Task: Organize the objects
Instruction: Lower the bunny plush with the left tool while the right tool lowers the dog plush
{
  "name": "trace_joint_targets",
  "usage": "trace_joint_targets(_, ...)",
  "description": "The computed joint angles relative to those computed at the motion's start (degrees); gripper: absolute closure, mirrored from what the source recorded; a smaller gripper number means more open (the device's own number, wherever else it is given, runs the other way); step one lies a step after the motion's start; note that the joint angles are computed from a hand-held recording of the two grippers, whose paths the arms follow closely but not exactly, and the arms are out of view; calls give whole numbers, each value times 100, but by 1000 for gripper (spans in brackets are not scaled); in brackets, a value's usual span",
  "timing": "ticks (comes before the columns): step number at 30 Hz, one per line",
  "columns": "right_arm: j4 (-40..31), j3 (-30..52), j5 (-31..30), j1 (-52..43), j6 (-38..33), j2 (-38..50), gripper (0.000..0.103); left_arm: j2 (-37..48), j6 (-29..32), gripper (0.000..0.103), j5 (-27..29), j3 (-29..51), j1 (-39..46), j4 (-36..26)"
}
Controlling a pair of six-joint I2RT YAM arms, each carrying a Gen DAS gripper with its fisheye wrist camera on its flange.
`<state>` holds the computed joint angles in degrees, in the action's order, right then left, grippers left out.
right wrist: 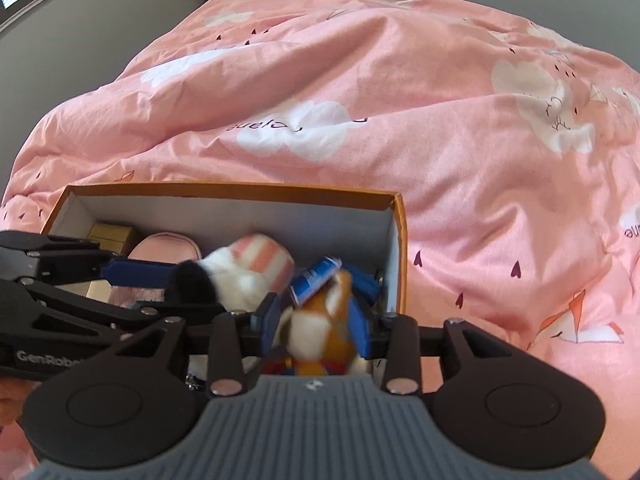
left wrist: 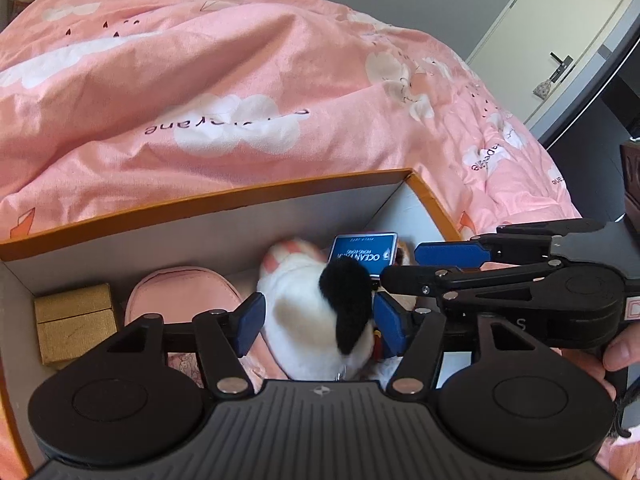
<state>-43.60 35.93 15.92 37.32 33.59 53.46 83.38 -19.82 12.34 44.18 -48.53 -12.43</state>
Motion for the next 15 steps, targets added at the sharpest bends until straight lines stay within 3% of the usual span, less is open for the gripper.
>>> trace_joint_targets(5,-650,282,43,614,-302,-134,62,-455,215,37,-14,-63,-135,-348)
trace_joint_targets(11,-1531,548,371,1911,-484,372,63,-318,-23,38,-324,-258,-471,-106)
trace_joint_targets(15,-1650,502,300,2018,-748,745,64,-115,-329,40,-621,-334,-613,88)
